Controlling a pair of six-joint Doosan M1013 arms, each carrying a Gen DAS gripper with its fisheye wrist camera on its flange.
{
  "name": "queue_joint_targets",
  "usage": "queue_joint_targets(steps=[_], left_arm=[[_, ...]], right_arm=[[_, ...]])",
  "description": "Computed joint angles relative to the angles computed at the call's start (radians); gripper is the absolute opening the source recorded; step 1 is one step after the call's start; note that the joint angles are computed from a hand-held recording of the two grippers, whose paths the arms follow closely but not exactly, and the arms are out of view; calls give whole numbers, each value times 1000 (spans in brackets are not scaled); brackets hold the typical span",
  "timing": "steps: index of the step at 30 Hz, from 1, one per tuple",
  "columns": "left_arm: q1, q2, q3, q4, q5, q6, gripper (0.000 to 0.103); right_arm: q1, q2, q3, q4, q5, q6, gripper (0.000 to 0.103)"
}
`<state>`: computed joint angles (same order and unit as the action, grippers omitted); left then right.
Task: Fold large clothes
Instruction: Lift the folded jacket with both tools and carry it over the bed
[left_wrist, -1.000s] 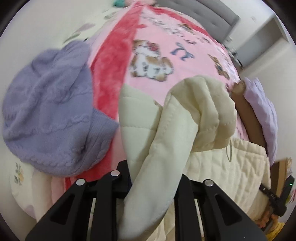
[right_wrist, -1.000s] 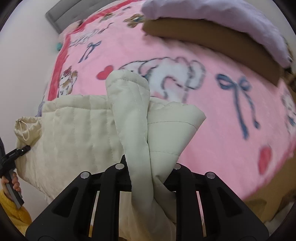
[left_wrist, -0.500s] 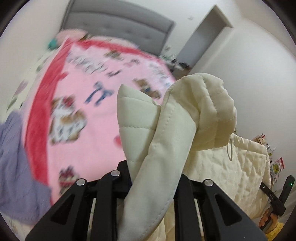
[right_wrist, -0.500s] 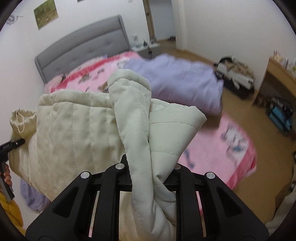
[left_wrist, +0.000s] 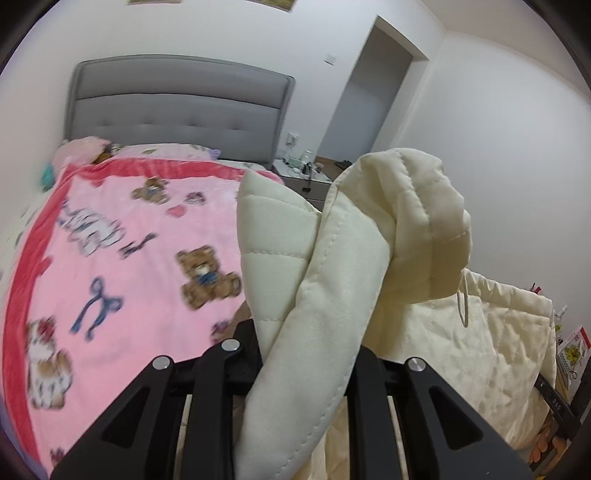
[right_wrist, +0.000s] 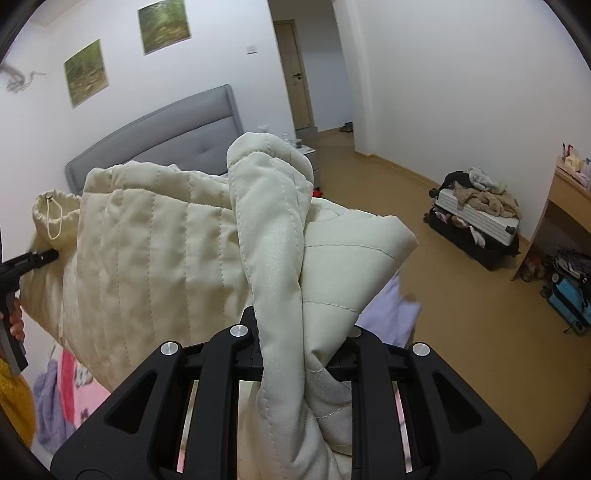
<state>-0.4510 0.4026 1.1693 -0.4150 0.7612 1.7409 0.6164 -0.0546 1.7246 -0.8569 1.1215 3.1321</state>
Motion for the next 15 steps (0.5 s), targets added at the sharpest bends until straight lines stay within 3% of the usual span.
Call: queue_joint_targets(steps=[4,7,9,12,15], left_arm=[[-55,135,-181,83,59,-23,18],[-84,231,-303,126,131,-12,18],[-94,283,-372,153,187,-26,18],[-101,372,-484,206,282,-90,19],[-96,444,-583,222,372,-154,20]], right_arm=[[-125,-21,57,76,-141,-48,17],[-204,-3,84,126,-184,-76,17],[-253,0,108,192,-234,-78,17],[-316,-25,179,260,-379,-25,18],[-359,-22,213,317,-424,-59,21]])
